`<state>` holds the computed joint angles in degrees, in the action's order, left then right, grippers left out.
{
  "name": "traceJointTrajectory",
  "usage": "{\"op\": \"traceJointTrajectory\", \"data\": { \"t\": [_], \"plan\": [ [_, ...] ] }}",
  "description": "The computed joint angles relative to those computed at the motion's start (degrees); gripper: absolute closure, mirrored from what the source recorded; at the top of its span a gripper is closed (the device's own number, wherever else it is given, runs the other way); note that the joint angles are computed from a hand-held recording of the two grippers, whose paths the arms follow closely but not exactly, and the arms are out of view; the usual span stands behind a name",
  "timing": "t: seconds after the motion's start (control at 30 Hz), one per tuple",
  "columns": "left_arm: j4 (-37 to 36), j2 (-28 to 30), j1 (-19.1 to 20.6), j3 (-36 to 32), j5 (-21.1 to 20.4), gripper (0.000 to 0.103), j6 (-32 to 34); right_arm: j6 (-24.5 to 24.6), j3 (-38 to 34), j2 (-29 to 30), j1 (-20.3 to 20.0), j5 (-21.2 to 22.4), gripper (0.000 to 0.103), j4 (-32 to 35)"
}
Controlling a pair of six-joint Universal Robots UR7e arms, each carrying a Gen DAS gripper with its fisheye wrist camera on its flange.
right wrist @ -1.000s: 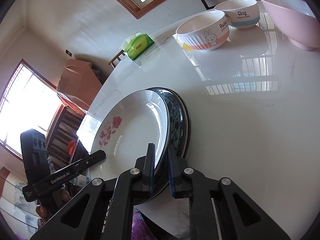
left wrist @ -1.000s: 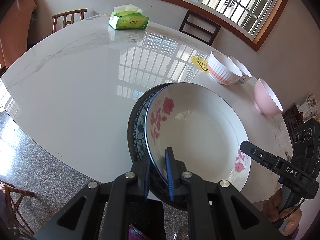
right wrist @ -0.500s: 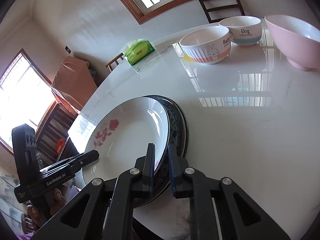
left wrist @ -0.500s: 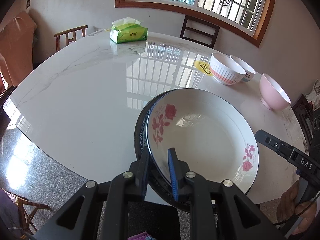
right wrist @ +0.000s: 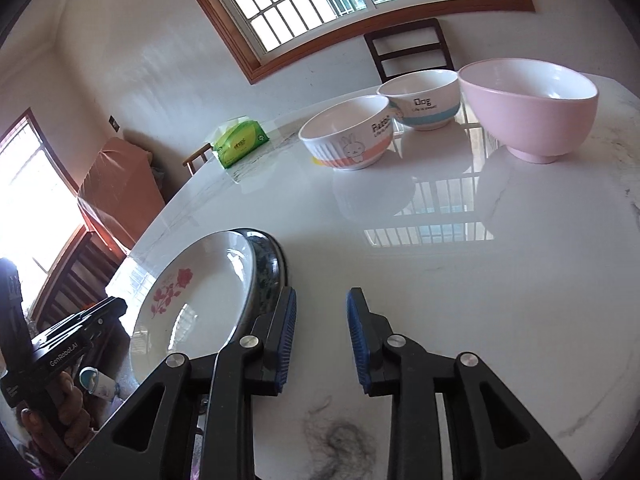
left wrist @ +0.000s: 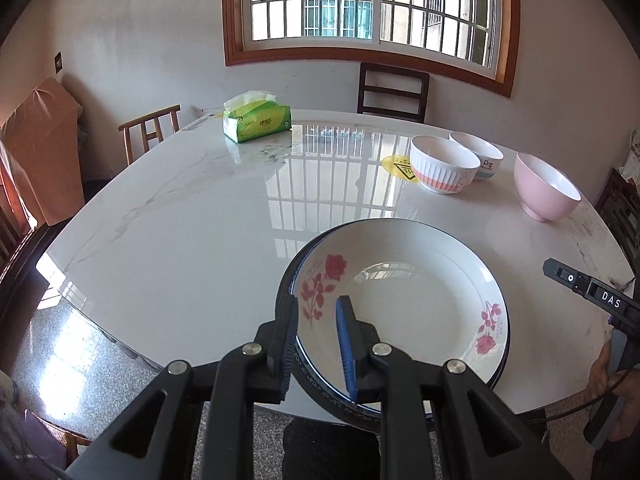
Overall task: Organize plates and bowls
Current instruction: 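Lower the white plate onto the blue plate stack and open both grippers, then move both grippers to the rim of the pink bowl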
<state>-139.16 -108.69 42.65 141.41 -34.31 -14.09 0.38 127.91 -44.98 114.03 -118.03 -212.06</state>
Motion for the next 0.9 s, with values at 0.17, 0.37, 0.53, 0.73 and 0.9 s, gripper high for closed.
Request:
{"op": "traceJointTrajectory", "data": {
  "t": [0.17, 0.37, 0.53, 0.73, 0.9],
  "plan": [
    [-0.20, 1.95, -1.94, 0.38, -0.52, 0.083, -0.25, -4.52, 3.38, -2.96, -2.64, -8.14, 0.068, -8.24],
    [-4.54, 7.93, -5.16, 0.72, -1.42, 0.083, 1.15, -7.95, 7.09, -7.64, -7.02, -11.24, 0.063, -14.39],
    [-8.95, 14.70, -7.14, 0.05, -2.19, 0.083, 2.57, -2.68, 11.41, -13.39, -13.00, -0.34, 0.056, -13.58],
    [-14.14, 23.93, -8.26, -2.81, -3.65, 0.083, 4.46, 4.45, 15.98, -19.33, -22.33, 15.50, 0.053, -12.55],
    [-12.90, 30.97, -6.23, -8.96, -9.39, 0.083, 3.84, 7.02, 16.47, -22.27, -26.87, 21.62, 0.050, -9.00]
  ]
}}
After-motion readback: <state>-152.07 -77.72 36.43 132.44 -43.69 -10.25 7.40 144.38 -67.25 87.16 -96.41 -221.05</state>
